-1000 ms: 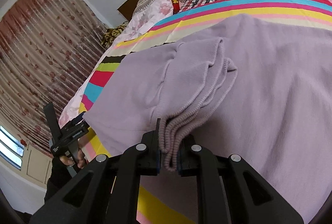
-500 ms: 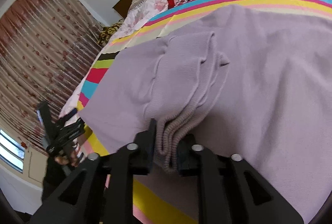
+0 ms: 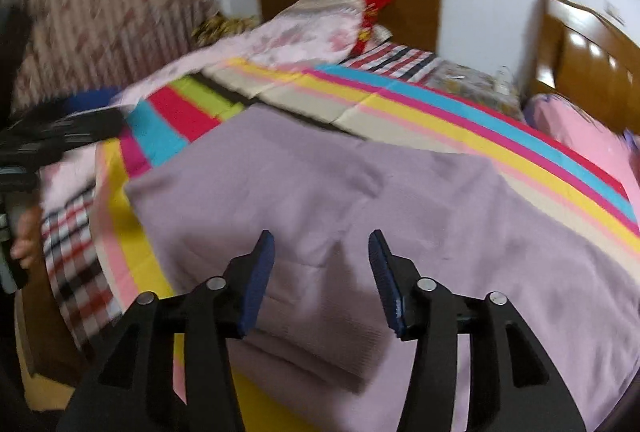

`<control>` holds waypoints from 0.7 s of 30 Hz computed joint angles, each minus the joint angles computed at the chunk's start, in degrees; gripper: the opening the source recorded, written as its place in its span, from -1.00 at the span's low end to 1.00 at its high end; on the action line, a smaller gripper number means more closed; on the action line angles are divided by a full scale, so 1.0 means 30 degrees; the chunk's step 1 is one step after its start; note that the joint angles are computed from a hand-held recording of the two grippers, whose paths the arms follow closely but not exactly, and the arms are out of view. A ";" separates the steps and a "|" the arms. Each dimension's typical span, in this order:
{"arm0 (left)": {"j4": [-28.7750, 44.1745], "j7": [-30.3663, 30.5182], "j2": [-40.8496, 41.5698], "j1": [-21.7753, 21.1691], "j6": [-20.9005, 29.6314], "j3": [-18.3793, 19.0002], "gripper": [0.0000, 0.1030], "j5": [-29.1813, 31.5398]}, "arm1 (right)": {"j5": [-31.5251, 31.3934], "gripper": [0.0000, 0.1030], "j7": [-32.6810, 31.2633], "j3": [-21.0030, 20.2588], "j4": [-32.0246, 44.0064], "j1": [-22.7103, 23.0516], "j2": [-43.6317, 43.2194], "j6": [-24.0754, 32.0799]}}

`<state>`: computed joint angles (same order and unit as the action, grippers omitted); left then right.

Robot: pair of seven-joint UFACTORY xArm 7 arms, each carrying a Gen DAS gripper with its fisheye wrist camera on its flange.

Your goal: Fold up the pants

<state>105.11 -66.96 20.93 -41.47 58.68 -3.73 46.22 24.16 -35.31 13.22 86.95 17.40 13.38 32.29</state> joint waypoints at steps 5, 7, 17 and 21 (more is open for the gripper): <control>0.4672 0.2921 0.4626 0.1063 0.2221 -0.0076 0.97 -0.4859 | -0.2297 0.17 0.0403 -0.0442 -0.0607 0.0259 0.0371 0.0482; 0.2564 0.2209 0.3730 0.0802 0.0648 0.0451 0.97 -0.4433 | -0.0610 0.28 -0.0644 -0.0043 -0.0623 -0.0482 0.0503 0.0641; 0.1670 0.1715 0.3370 0.0202 0.0139 0.1093 0.97 -0.4115 | -0.0945 0.32 -0.0223 -0.0296 0.3217 -0.0340 0.2139 0.1304; 0.1792 0.1533 0.3462 0.0177 0.0162 0.1133 0.97 -0.3916 | -0.2442 0.39 -0.0205 -0.0354 0.8387 0.0057 0.5771 0.4882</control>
